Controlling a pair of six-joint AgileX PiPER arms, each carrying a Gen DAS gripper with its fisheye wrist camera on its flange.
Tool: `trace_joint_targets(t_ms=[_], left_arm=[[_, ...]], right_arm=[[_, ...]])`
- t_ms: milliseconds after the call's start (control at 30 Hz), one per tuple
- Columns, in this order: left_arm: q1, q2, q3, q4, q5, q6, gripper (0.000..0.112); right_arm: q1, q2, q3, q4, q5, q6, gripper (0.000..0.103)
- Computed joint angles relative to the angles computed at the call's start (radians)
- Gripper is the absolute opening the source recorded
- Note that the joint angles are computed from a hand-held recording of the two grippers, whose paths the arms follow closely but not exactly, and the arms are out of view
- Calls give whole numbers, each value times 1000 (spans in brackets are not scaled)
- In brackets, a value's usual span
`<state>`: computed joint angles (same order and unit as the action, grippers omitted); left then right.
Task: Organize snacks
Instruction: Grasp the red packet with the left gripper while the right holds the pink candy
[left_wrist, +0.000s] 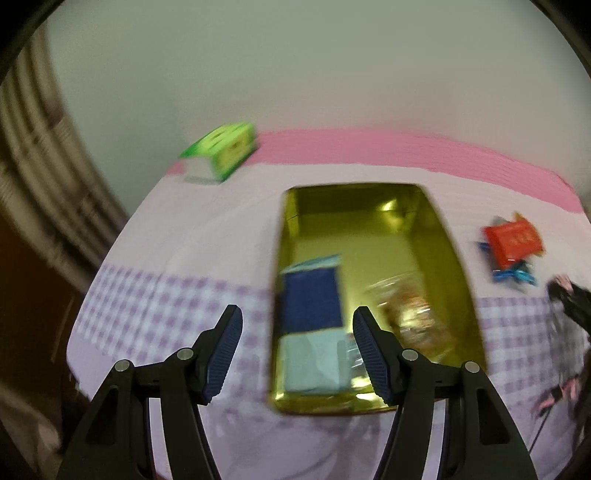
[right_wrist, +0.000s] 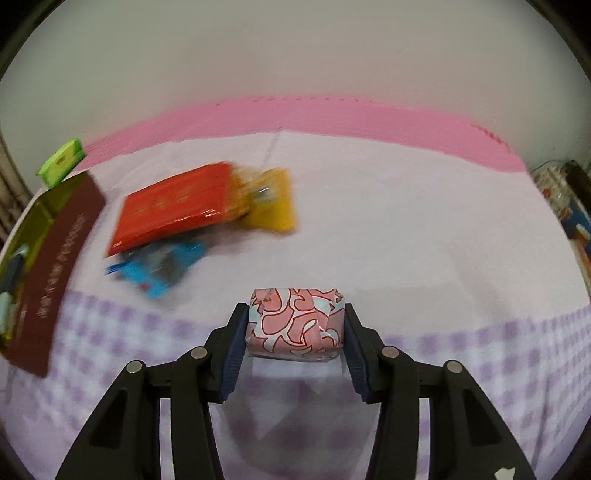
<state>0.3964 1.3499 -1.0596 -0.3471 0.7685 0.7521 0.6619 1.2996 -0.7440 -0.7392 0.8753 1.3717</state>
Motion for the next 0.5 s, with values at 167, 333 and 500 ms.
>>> trace_joint_targets(t_ms=[167,333,500], left_arm=[[-165,10,-51,-10,45,0,64],[-336,64,-109,-8,56,26,65],[-473,169,-181,-12,60,48,67]], right_arm=[[-141,-41,63,-44,-70,-43,45],[-256,-59,77,-28,-119,-88,45],[-255,-45,66,-33,-114,-79,45]])
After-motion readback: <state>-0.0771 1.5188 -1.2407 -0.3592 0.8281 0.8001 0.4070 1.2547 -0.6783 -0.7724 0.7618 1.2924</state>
